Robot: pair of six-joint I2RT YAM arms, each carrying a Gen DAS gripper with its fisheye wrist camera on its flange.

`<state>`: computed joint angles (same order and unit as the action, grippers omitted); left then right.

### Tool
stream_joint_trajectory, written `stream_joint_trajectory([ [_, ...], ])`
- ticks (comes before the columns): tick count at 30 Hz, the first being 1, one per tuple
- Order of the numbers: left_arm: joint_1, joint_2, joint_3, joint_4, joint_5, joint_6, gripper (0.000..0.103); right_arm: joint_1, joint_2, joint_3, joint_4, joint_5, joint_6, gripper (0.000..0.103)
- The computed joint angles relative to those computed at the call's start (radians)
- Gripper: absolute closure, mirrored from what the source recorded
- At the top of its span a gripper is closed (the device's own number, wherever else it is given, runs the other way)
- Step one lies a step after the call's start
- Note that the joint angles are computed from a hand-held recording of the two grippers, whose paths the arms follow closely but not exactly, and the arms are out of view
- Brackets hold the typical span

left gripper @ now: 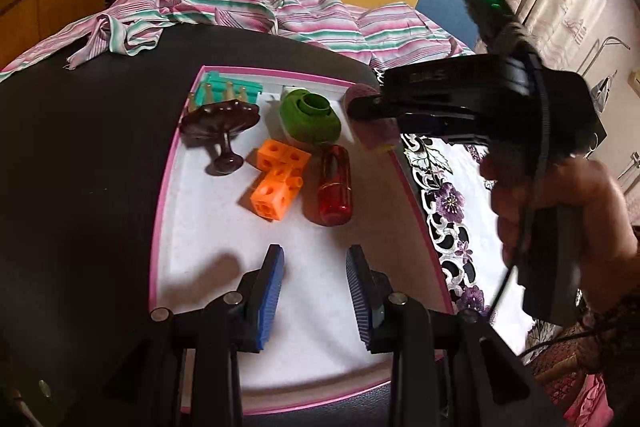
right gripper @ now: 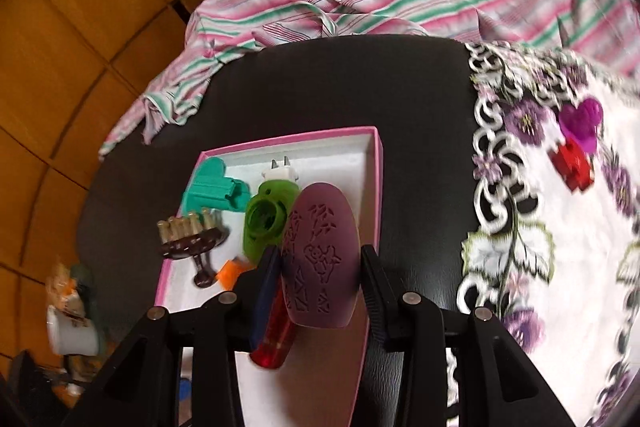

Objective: Organize rigid objects
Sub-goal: 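Carry the purple egg into the pink tray and open the right tool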

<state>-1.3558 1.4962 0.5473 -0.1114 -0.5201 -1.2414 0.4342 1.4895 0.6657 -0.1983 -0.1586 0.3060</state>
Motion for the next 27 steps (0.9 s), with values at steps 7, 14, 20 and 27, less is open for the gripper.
stream_joint_trajectory([
  [7,-0.01,-0.028,-0.031,0.004,-0.006,-0.029,0.071,0.044,0.106,0.072,0.014,0.112,0.011,0.062],
  [14,-0.015,-0.044,-0.039,-0.005,-0.012,-0.044,0.071,0.03,0.077,0.057,0.077,0.122,0.03,0.062],
  [20,-0.013,-0.04,-0.031,-0.008,-0.012,-0.046,0.071,-0.007,-0.042,-0.013,0.056,0.074,0.048,0.057],
  [27,-0.019,-0.02,-0.018,0.008,0.002,-0.052,0.07,-0.064,-0.196,-0.121,-0.009,0.034,0.019,0.051],
])
